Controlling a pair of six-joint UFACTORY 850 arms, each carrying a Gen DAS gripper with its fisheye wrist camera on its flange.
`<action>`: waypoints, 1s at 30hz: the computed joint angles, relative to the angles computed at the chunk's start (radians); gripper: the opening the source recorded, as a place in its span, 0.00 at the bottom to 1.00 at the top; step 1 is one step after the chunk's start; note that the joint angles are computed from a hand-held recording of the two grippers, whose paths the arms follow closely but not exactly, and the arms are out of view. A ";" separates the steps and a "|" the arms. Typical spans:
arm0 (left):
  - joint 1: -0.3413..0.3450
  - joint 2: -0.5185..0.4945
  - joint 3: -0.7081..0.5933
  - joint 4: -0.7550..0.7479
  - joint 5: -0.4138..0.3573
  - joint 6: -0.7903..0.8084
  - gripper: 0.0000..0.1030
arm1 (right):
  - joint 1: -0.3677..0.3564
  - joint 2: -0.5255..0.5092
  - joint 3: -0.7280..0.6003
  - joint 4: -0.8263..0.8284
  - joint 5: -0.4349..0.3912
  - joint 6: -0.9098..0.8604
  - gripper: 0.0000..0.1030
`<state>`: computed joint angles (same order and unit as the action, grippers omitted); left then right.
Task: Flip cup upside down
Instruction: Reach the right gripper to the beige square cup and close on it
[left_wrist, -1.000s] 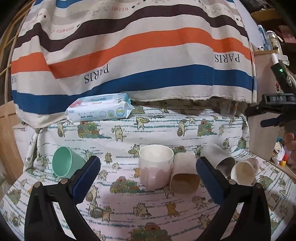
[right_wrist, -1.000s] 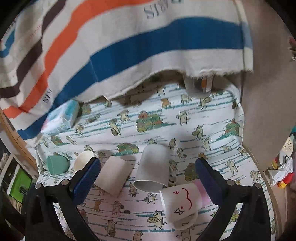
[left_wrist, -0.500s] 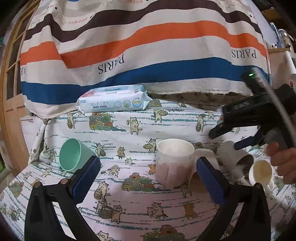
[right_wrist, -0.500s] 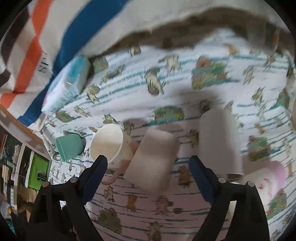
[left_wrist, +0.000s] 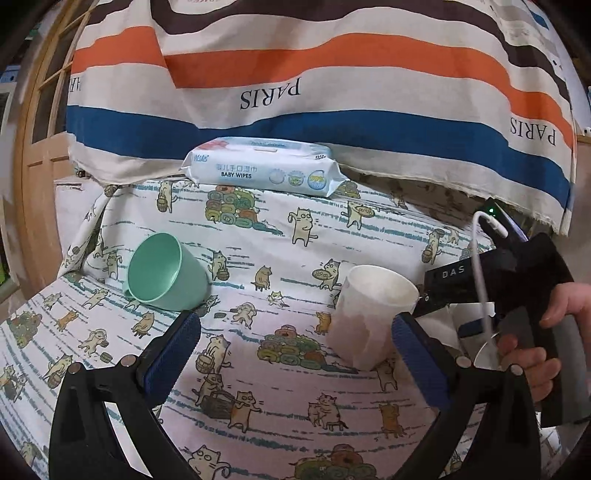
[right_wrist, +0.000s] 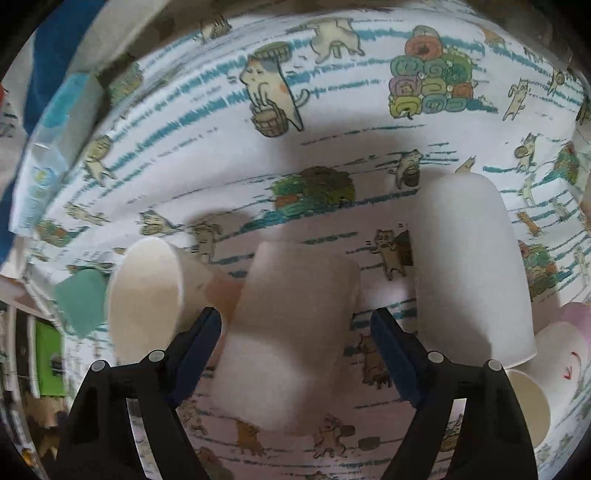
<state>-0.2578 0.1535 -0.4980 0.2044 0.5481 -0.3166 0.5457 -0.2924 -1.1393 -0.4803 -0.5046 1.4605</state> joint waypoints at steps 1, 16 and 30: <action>0.002 0.000 -0.001 0.009 0.000 -0.010 1.00 | 0.002 -0.007 -0.008 -0.007 -0.007 0.001 0.82; -0.021 0.023 0.032 -0.114 0.066 0.135 1.00 | 0.013 -0.100 -0.102 0.030 -0.115 -0.093 0.72; 0.040 0.092 0.048 0.169 0.040 -0.139 1.00 | 0.102 0.157 0.109 -0.169 -0.077 0.078 0.69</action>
